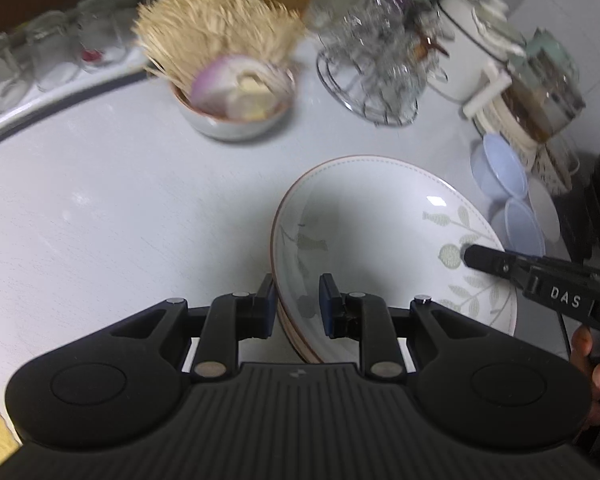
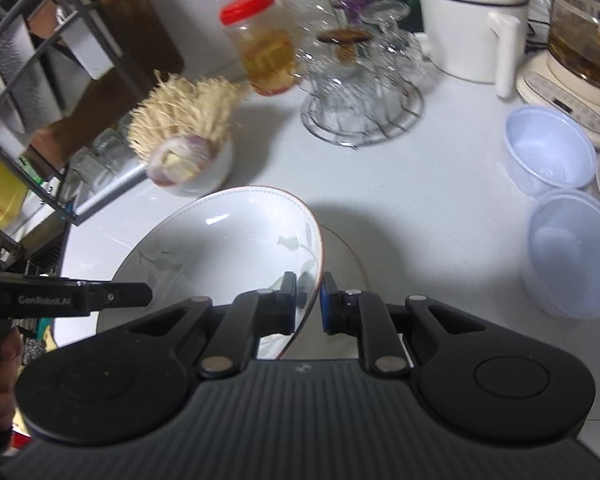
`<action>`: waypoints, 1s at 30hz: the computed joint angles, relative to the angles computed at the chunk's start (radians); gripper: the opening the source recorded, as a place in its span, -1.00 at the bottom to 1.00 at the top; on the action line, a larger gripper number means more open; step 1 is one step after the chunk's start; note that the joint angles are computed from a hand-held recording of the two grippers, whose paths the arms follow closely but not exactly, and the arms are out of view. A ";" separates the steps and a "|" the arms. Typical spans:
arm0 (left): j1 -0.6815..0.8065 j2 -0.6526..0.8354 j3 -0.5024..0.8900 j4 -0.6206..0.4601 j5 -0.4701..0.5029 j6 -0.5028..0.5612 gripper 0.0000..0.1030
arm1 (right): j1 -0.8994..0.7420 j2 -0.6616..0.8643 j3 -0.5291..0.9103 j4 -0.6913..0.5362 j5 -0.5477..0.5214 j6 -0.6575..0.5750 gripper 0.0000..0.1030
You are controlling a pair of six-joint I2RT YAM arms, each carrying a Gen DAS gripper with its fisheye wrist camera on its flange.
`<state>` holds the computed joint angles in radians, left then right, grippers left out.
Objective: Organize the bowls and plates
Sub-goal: 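Carry the plate stack with both grippers and lower it onto the counter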
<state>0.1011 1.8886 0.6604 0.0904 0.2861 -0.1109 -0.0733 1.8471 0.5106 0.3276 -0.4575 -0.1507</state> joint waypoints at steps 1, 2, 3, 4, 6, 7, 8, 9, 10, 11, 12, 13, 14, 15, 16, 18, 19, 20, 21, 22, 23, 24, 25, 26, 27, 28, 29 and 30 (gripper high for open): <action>-0.015 0.014 0.010 -0.007 -0.009 -0.006 -0.50 | -0.013 0.012 0.005 -0.002 -0.009 -0.009 -0.71; -0.027 0.023 0.013 -0.004 -0.018 -0.011 -0.50 | -0.023 0.024 0.013 -0.004 -0.015 -0.019 -0.71; -0.038 0.032 0.013 0.003 -0.028 -0.015 -0.51 | -0.030 0.036 0.020 -0.009 -0.019 -0.027 -0.71; -0.048 0.038 0.014 0.006 -0.038 -0.025 -0.50 | -0.035 0.050 0.035 -0.020 -0.024 -0.032 -0.71; -0.057 0.048 0.014 0.011 -0.046 -0.037 -0.50 | -0.048 0.073 0.054 -0.035 -0.038 -0.044 -0.71; -0.062 0.053 0.015 0.012 -0.050 -0.044 -0.50 | -0.053 0.082 0.059 -0.037 -0.043 -0.052 -0.71; -0.067 0.059 0.018 0.010 -0.057 -0.049 -0.50 | -0.058 0.094 0.067 -0.041 -0.050 -0.061 -0.71; -0.073 0.063 0.021 0.005 -0.064 -0.052 -0.50 | -0.064 0.107 0.078 -0.051 -0.058 -0.068 -0.71; -0.078 0.067 0.022 0.003 -0.069 -0.059 -0.50 | -0.070 0.119 0.089 -0.060 -0.064 -0.072 -0.71; -0.082 0.071 0.023 0.005 -0.072 -0.066 -0.50 | -0.074 0.132 0.099 -0.068 -0.066 -0.077 -0.71; -0.084 0.073 0.021 0.005 -0.075 -0.069 -0.50 | -0.076 0.144 0.107 -0.072 -0.066 -0.083 -0.71; -0.085 0.076 0.018 0.013 -0.077 -0.072 -0.50 | -0.078 0.155 0.112 -0.069 -0.067 -0.091 -0.71; -0.085 0.080 0.020 0.014 -0.075 -0.076 -0.50 | -0.078 0.168 0.118 -0.065 -0.063 -0.099 -0.71; -0.083 0.088 0.030 0.005 -0.069 -0.088 -0.50 | -0.081 0.179 0.125 -0.066 -0.062 -0.104 -0.71; -0.081 0.092 0.039 -0.006 -0.068 -0.107 -0.50 | -0.087 0.186 0.133 -0.072 -0.067 -0.100 -0.71; -0.084 0.091 0.036 0.002 -0.074 -0.119 -0.50 | -0.098 0.191 0.150 -0.096 -0.077 -0.097 -0.71; -0.083 0.089 0.033 0.005 -0.065 -0.127 -0.50 | -0.097 0.194 0.154 -0.099 -0.073 -0.101 -0.72; -0.083 0.084 0.027 0.012 -0.060 -0.134 -0.50 | -0.094 0.199 0.158 -0.098 -0.066 -0.103 -0.72; -0.084 0.081 0.026 0.012 -0.057 -0.136 -0.50 | -0.092 0.203 0.164 -0.104 -0.062 -0.105 -0.71; -0.083 0.077 0.023 0.015 -0.061 -0.140 -0.50 | -0.088 0.208 0.177 -0.121 -0.055 -0.110 -0.71; -0.080 0.076 0.023 0.008 -0.062 -0.144 -0.50 | -0.086 0.213 0.188 -0.137 -0.054 -0.118 -0.70; -0.074 0.075 0.024 0.002 -0.060 -0.149 -0.50 | -0.085 0.215 0.197 -0.152 -0.056 -0.123 -0.68; -0.066 0.074 0.021 0.000 -0.055 -0.155 -0.50 | -0.081 0.215 0.200 -0.157 -0.053 -0.127 -0.67; -0.058 0.073 0.016 0.003 -0.047 -0.161 -0.50 | -0.078 0.211 0.201 -0.159 -0.047 -0.132 -0.67; -0.050 0.068 0.010 0.005 -0.040 -0.168 -0.50 | -0.076 0.207 0.202 -0.159 -0.039 -0.133 -0.67; -0.046 0.062 0.006 0.003 -0.042 -0.174 -0.50 | -0.078 0.204 0.205 -0.161 -0.044 -0.133 -0.67; -0.044 0.055 -0.001 0.002 -0.047 -0.183 -0.50 | -0.083 0.201 0.214 -0.175 -0.055 -0.138 -0.67; -0.038 0.047 -0.008 0.006 -0.047 -0.188 -0.50 | -0.086 0.198 0.220 -0.182 -0.064 -0.142 -0.67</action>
